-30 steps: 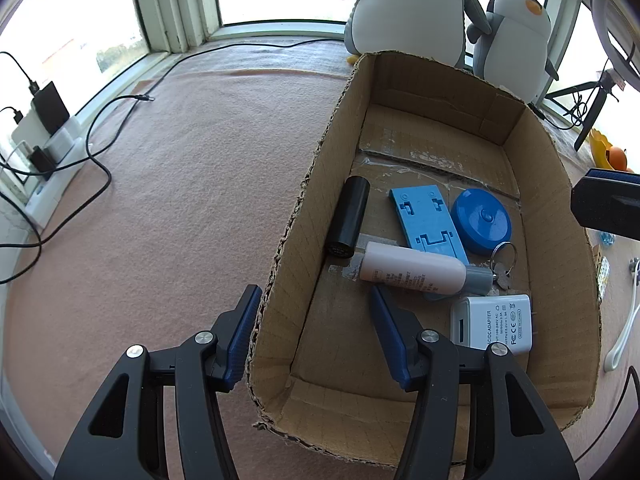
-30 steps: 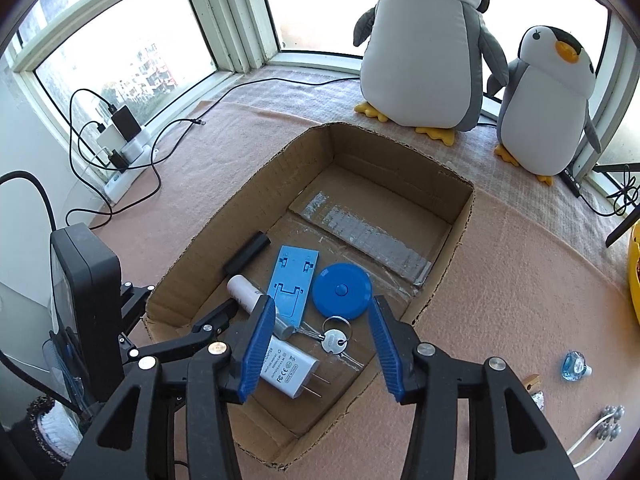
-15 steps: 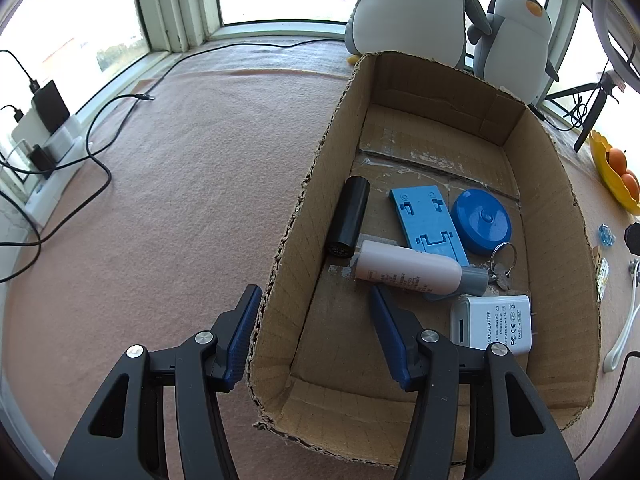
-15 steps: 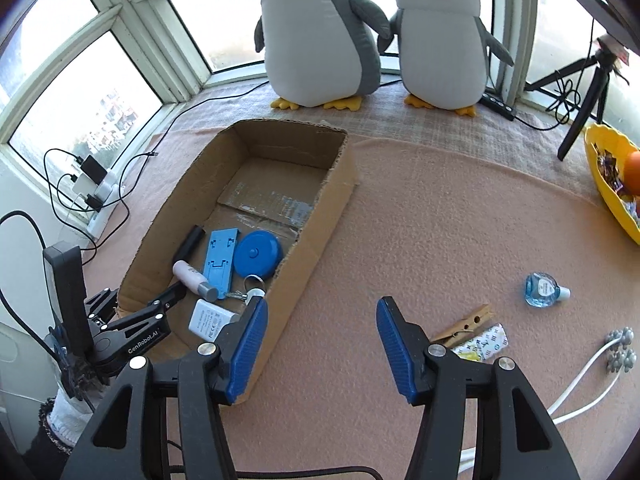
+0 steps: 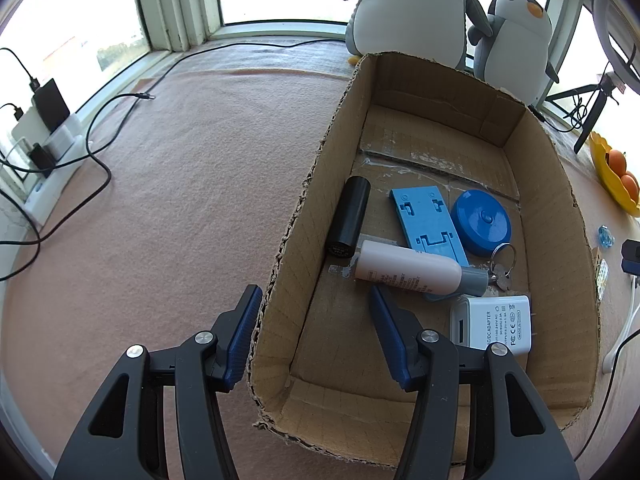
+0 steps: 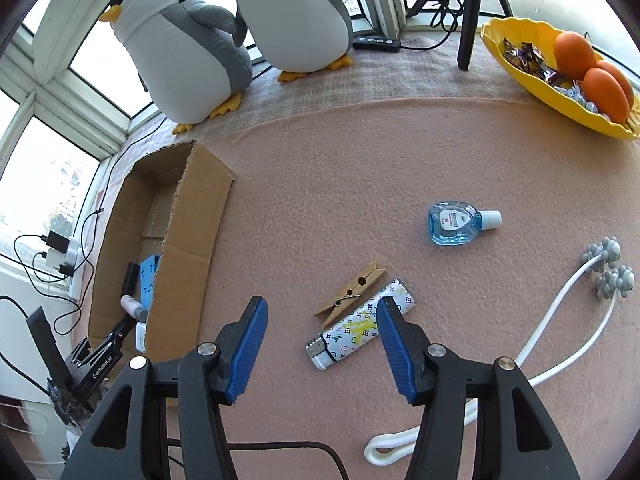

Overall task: Organize rigid objects
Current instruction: 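Move the right tool to the wooden clothespin and close on it, then carry the clothespin into the box and open the right gripper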

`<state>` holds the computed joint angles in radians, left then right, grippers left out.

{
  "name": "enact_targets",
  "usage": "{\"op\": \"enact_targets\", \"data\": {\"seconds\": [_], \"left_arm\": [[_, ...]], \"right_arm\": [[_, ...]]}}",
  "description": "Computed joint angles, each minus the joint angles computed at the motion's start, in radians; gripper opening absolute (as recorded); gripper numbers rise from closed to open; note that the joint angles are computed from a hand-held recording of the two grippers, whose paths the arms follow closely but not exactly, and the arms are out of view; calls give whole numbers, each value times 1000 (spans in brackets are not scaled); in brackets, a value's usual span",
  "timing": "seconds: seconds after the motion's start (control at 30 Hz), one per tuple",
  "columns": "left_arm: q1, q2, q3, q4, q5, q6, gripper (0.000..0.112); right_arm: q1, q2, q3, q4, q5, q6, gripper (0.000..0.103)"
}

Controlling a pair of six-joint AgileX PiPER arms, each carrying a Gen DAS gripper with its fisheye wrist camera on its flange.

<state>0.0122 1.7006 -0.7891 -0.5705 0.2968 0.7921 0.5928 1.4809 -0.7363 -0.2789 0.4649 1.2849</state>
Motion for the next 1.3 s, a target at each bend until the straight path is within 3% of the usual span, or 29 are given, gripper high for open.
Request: {"op": "enact_targets", "data": {"seconds": [0.17, 0.4, 0.67, 0.97, 1.13, 1.3], "left_arm": [[-2, 2, -1, 0, -1, -2, 56], [0, 1, 1, -10, -1, 8, 56], [-1, 2, 2, -14, -4, 12, 56], [5, 3, 5, -35, -3, 35, 56], [5, 3, 5, -37, -3, 37, 56], [5, 3, 5, -37, -3, 37, 56]], "right_arm": [[-98, 3, 37, 219, -91, -216, 52], [-169, 72, 12, 444, -105, -440, 47], [-178, 142, -52, 406, -52, -439, 42], [-140, 249, -178, 283, 86, -370, 38], [-111, 270, -213, 220, 136, -340, 20], [-113, 257, -192, 230, 106, -347, 15]]}}
